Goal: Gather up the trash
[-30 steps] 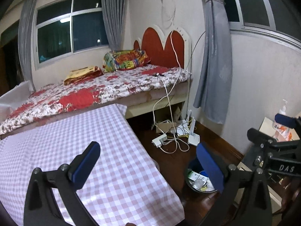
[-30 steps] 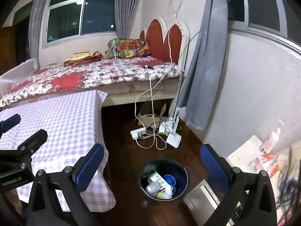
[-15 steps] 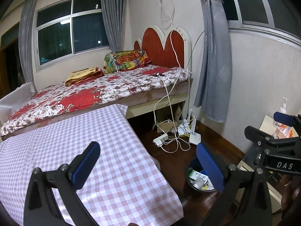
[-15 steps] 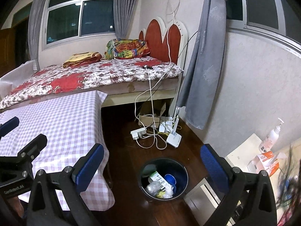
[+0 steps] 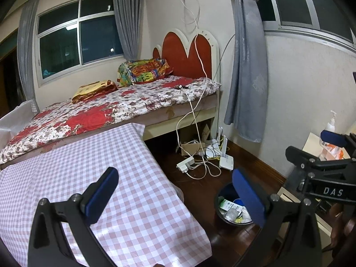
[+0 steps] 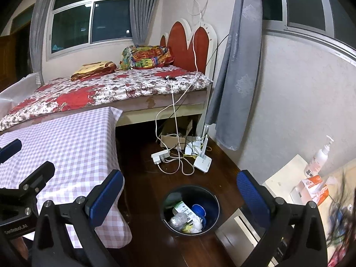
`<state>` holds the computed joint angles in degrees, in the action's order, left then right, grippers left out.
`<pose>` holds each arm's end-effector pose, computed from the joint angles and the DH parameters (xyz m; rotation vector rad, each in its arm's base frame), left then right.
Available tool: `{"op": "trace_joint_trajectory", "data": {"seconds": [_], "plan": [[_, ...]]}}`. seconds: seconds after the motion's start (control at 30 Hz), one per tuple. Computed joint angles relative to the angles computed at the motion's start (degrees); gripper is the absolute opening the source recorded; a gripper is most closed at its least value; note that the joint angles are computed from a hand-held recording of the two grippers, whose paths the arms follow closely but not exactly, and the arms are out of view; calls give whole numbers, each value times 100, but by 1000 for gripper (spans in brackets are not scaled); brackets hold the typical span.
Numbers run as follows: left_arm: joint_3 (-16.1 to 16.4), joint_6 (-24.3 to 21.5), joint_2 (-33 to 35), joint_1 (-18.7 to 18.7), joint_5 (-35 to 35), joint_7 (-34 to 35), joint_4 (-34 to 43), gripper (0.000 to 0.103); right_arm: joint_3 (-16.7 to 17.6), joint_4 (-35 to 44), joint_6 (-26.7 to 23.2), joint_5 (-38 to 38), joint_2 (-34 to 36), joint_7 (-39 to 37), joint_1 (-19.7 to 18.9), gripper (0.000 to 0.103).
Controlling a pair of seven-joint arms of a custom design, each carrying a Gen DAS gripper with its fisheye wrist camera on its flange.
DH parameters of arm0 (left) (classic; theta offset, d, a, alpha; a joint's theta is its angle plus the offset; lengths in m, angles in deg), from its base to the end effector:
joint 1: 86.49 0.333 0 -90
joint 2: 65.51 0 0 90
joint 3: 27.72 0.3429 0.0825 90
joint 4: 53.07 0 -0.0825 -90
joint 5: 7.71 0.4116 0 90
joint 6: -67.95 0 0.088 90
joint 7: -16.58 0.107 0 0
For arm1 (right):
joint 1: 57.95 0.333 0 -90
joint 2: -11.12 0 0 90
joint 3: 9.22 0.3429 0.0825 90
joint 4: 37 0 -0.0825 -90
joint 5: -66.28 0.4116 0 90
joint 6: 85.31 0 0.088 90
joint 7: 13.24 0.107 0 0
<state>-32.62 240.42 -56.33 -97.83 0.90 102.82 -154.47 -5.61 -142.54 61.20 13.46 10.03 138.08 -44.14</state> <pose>0.6567 -0.1979 0.6178 -1.2901 1.8360 -1.0391 0.5983 0.2001 0.6286 -1.5117 1.7871 -1.0501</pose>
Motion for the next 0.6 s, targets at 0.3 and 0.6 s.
{"op": "trace_joint_trajectory", "data": {"seconds": [0.3,0.6], "plan": [[-24,-39,-19,-10,-14,38,-5,103,-5,-17,23,-8,-6,-3,-14,103],[-30,-51,-14,-10,12,14,7,103,-2,-21,26,11,-13,-14,-15,103]]}}
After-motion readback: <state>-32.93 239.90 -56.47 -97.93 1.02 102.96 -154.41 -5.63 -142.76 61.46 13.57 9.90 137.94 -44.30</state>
